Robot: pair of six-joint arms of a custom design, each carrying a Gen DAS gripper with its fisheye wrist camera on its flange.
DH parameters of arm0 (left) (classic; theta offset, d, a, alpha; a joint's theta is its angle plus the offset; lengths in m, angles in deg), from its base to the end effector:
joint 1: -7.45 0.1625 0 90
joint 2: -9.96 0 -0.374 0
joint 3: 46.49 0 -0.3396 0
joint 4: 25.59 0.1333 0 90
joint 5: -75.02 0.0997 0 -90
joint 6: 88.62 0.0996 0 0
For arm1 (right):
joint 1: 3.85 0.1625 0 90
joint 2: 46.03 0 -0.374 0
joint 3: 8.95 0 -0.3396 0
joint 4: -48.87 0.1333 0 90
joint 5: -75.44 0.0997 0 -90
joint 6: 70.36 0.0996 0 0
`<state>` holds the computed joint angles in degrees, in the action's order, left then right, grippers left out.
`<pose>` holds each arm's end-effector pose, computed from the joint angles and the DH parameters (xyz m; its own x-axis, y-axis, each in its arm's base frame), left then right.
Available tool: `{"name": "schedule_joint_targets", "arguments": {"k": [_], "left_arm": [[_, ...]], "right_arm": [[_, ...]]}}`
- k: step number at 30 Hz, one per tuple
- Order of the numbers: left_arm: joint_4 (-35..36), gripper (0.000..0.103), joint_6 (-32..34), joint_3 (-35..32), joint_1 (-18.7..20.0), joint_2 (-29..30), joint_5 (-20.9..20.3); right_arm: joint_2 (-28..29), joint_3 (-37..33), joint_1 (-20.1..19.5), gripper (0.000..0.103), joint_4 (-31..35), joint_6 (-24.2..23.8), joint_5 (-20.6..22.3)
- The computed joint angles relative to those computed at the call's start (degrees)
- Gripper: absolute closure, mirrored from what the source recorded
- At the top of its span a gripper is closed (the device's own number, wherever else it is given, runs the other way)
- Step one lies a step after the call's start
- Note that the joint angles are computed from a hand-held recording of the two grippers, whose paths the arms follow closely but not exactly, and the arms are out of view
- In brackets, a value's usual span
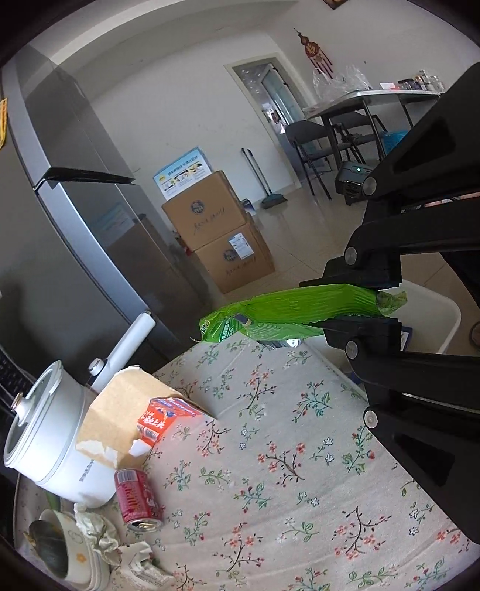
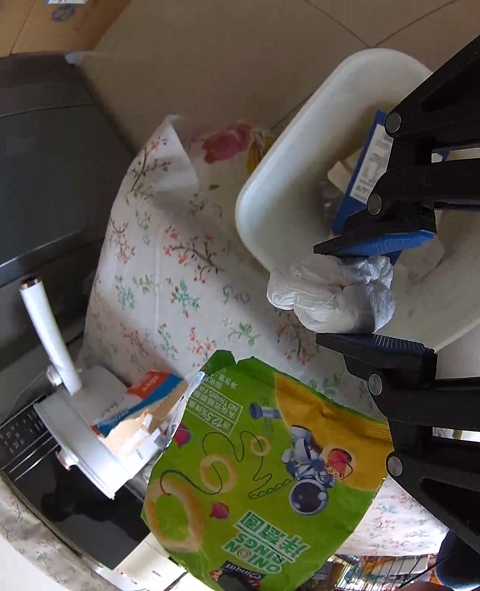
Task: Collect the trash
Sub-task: 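Carry the green bag to the bin with the left gripper while the right carries white tissue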
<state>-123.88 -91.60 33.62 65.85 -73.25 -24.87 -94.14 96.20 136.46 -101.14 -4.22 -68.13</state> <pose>-0.1633 -0.4871 0.4757 -0.8469 0.5009 0.1784 0.4703 0.8622 -0.1885 0.4473 -0.3021 0.1021 -0.8692 0.4092 0.2776 0.0653 0.6515 -0.7558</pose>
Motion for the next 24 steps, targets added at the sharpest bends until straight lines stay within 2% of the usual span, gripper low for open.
{"name": "schedule_joint_targets", "arguments": {"k": [3,6,9,11,16,19,22,24], "left_arm": [[-0.5,0.093,0.5,2.6,-1.6,-0.8,1.9],[-1.5,0.093,1.5,5.0,-2.7,-1.3,3.2],[-1.8,0.093,2.0,6.8,-3.5,-1.4,4.2],[-2.1,0.093,2.2,7.8,-3.7,-1.4,4.4],[-2.4,0.093,3.4,10.5,-4.5,-1.3,5.4],[-2.2,0.093,4.4,11.7,-5.0,-1.1,5.6],[-2.1,0.093,5.0,12.7,-5.5,-1.1,5.7],[-2.1,0.093,5.3,13.6,-6.0,-1.1,5.5]], "right_arm": [[-1.8,2.9,-2.2,0.068,-0.8,1.4,5.7],[-2.6,3.8,-5.3,0.063,3.2,1.8,15.0],[-3.1,6.7,-8.9,0.062,1.8,2.6,24.5],[-3.2,7.2,-9.3,0.062,1.8,2.5,25.3],[-4.4,6.5,-7.6,0.052,3.4,2.6,22.1],[-4.6,6.7,-8.3,0.052,4.1,1.9,23.4],[-3.4,6.0,-9.3,0.052,4.0,-1.5,26.5],[-3.6,5.7,-8.4,0.052,4.7,-0.4,24.3]]}}
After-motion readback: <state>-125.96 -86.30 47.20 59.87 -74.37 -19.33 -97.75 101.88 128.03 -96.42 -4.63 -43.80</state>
